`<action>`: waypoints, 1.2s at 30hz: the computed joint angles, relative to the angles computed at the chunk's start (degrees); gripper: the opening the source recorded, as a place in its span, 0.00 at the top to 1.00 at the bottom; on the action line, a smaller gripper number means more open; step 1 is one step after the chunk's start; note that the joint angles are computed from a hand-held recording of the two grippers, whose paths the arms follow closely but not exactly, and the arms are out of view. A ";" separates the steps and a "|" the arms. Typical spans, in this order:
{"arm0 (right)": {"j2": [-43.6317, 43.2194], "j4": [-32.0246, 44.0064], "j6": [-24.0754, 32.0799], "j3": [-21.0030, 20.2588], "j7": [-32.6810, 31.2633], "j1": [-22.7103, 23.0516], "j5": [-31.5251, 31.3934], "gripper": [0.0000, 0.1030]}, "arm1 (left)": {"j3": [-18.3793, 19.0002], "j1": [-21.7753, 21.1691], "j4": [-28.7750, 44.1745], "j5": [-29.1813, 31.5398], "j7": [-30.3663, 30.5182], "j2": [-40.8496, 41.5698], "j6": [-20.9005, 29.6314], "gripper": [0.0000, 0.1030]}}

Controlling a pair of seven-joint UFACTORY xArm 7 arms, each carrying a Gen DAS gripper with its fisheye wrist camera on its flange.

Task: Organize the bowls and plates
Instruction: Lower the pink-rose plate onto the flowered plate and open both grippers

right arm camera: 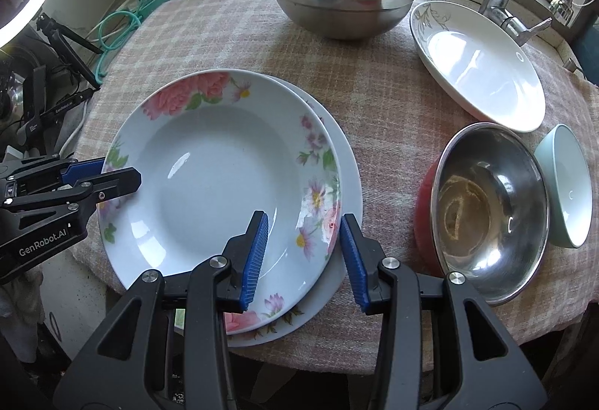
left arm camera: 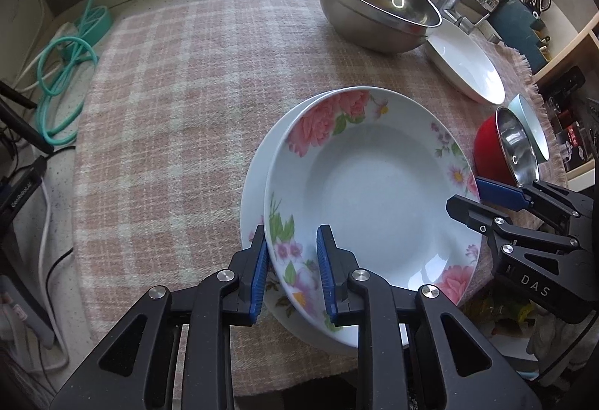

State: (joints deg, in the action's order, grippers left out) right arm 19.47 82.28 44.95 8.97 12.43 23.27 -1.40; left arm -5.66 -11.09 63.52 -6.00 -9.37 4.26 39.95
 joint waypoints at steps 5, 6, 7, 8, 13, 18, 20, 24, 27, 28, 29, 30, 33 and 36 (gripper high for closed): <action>-0.49 -0.53 -0.83 0.47 -0.95 -0.54 1.68 0.50 | 0.00 -0.51 -0.54 3.55 -1.73 -0.60 -0.37 0.73; -0.55 -0.60 -0.96 0.49 -1.02 -0.47 1.72 0.49 | -0.03 -0.65 -0.55 4.43 -2.24 -0.70 -0.47 0.73; -0.54 -0.57 -0.93 0.50 -1.14 -0.45 1.77 0.48 | -0.04 -0.79 -0.51 5.35 -2.72 -0.75 -0.57 0.73; -0.58 -0.61 -0.99 0.52 -1.26 -0.50 1.95 0.48 | -0.04 -0.83 -0.51 5.78 -3.05 -0.86 -0.63 0.73; -1.57 -1.45 -1.92 0.77 -2.23 -1.18 3.73 0.47 | -0.13 -1.01 -0.23 6.80 -3.85 -1.33 -1.19 0.73; -2.85 -1.87 -2.71 0.93 -3.50 -1.64 4.69 0.46 | -0.51 -1.65 1.01 8.20 -4.75 -1.11 -1.58 0.73; -3.51 -2.14 -3.04 1.02 -4.17 -1.97 5.44 0.46 | -0.63 -1.90 1.42 8.54 -4.95 -1.11 -1.73 0.73; -4.78 -2.73 -4.14 0.96 -5.17 -2.60 6.58 0.37 | -0.93 -2.55 2.67 9.29 -5.62 -0.62 -1.84 0.73; -6.06 -3.58 -5.14 0.99 -6.73 -3.52 8.09 0.37 | -1.12 -3.07 3.62 9.60 -6.37 -0.11 -1.78 0.73; -6.44 -3.74 -5.27 0.85 -6.91 -3.68 8.10 0.37 | -1.19 -3.34 3.96 10.22 -6.85 0.11 -1.71 0.73; -6.93 -4.04 -5.43 0.76 -7.34 -3.97 8.39 0.37 | -1.25 -3.57 4.35 10.59 -7.16 0.37 -1.65 0.73; -7.38 -4.33 -5.62 0.77 -8.15 -4.43 9.12 0.36 | -1.33 -3.71 4.75 10.24 -7.20 0.68 -1.64 0.73; -8.68 -5.08 -6.16 0.15 -8.80 -5.04 8.70 0.27 | -1.60 -3.98 5.95 8.21 -6.86 1.43 -1.61 0.73; -9.81 -5.49 -6.43 -0.45 -9.58 -5.89 8.11 0.27 | -1.88 -4.40 7.40 6.46 -6.92 2.27 -1.84 0.68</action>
State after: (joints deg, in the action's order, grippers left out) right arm 9.65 76.79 38.52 8.52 2.84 17.37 6.70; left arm -7.53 -15.49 70.92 0.46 -16.29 6.53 38.11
